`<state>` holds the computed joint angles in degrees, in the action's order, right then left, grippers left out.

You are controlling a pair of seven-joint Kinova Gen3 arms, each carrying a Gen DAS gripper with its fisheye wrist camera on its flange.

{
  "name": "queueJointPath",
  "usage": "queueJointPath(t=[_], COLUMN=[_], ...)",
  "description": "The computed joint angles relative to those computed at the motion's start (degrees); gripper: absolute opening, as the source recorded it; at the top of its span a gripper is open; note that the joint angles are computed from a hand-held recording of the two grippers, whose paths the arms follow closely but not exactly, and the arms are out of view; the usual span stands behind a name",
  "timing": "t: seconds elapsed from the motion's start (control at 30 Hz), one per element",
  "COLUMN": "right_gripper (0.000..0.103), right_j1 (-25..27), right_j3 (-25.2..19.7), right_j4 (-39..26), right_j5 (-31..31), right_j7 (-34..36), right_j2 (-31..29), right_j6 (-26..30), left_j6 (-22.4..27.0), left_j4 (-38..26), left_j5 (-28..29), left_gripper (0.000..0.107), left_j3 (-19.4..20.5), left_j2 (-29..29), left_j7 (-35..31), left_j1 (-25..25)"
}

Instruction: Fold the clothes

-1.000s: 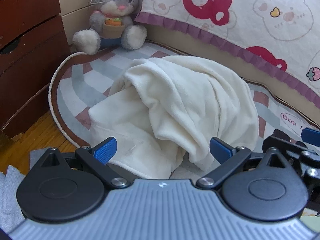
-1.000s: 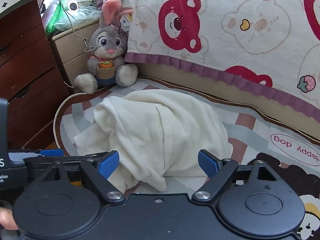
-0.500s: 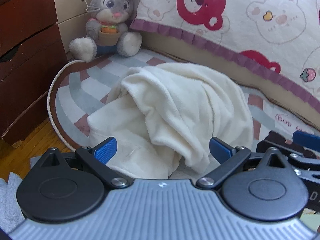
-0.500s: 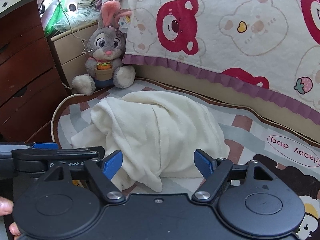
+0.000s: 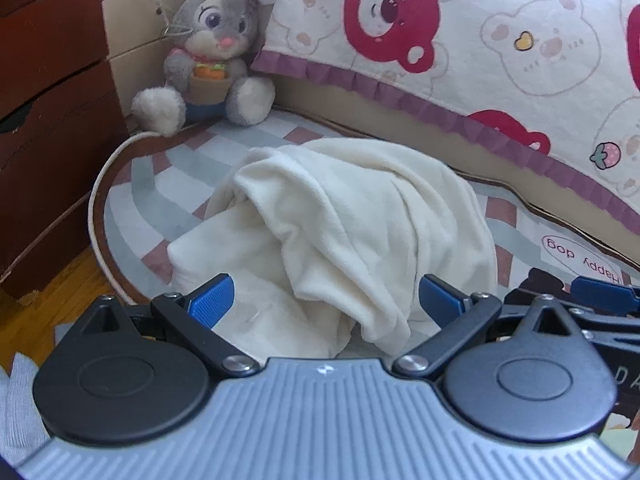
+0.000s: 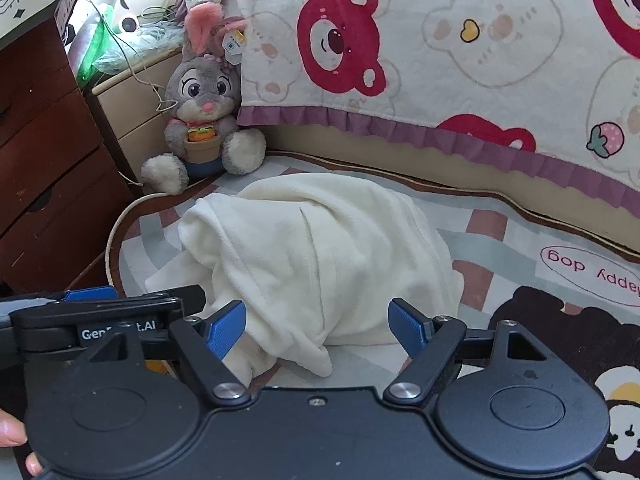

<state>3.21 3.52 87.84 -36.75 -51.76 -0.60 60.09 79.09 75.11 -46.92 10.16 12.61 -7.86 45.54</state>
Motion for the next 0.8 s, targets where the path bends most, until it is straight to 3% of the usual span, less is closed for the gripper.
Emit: queueJointPath(t=[0.1,0.17,0.23,0.33,0.43,0.53,0.6,0.67,0.7,0.8], right_gripper=[0.081,0.081,0.081,0.081,0.076,0.068,0.062,0.047,0.046,0.039], right_j1=[1.09,1.21,3.82,6.00,3.73,3.14,1.89,0.14,-0.47,-1.69], right_j3=[0.54,0.73,-1.35,-1.64,-1.54,-5.28,-6.85,-7.87,-8.22,-9.09], right_j4=[1.32,1.93,1.37,-2.49,-5.56,-4.86,-2.47,0.24,1.21,3.67], right_j5=[-3.13,-4.45,-6.60,-12.03,-10.65,-7.42,-6.40,-4.96,-4.61,-4.71], right_j7=[6.04,10.70,15.36,18.39,16.24,18.10,21.92,24.53,25.92,30.70], right_j2=[0.52,1.13,2.50,7.23,10.29,10.87,10.49,9.82,9.71,9.66], right_j6=[-1.28,-3.12,-3.68,1.45,3.44,1.34,-1.45,-5.09,-6.22,-8.91], left_j6=[-2.23,-3.02,-3.81,-10.18,-16.69,-21.79,-26.45,-31.11,-33.44,-38.80], left_j4=[4.68,7.90,9.89,12.83,15.85,19.67,22.91,25.46,26.69,29.67], left_j5=[-4.59,-8.28,-9.94,-5.55,0.58,3.85,5.70,9.38,10.65,10.55], left_gripper=[0.100,0.103,0.103,0.102,0.093,0.086,0.085,0.077,0.074,0.064], left_j3=[-0.78,-4.60,-5.80,-4.19,-3.69,-6.86,-4.70,-2.02,-1.23,-1.17], left_j2=[-1.57,-2.03,-2.21,-4.69,-6.51,-7.52,-8.83,-10.05,-10.44,-10.24], left_j7=[3.25,3.73,2.34,6.34,7.93,7.74,9.30,11.59,12.51,13.14], left_j1=[0.84,4.18,4.31,-2.46,-8.99,-9.94,-14.31,-19.61,-21.52,-23.03])
